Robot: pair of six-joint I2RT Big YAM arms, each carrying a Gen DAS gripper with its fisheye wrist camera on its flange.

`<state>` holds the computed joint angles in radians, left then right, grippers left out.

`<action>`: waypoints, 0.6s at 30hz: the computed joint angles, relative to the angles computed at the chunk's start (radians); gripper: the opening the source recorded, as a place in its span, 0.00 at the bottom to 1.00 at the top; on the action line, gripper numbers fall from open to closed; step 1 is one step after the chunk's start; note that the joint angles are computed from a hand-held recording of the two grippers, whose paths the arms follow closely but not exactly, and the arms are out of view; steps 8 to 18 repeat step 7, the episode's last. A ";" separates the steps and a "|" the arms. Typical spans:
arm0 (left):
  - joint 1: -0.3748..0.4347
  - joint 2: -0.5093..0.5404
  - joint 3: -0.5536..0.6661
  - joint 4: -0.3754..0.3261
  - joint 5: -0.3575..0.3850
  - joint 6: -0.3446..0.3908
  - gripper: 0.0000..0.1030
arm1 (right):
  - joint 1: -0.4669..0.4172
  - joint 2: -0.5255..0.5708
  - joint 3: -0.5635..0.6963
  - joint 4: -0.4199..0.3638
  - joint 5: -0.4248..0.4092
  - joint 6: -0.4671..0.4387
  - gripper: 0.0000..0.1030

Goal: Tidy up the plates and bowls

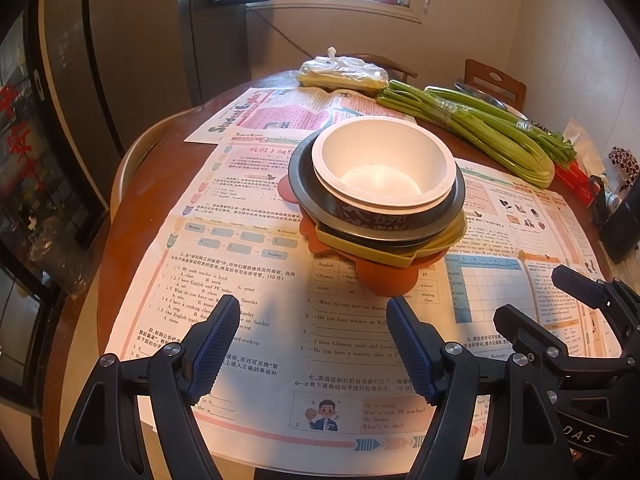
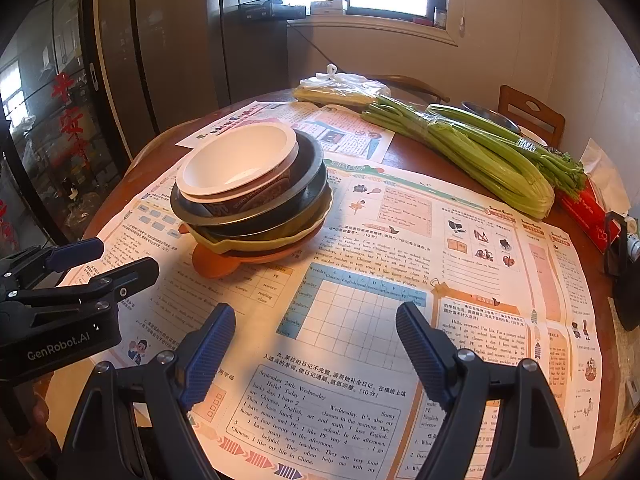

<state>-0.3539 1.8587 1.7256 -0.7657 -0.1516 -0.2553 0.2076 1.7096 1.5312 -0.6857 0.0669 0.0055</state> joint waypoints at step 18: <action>0.041 0.016 0.022 0.036 0.024 -0.007 0.76 | -0.007 0.001 0.004 -0.002 -0.011 0.004 0.80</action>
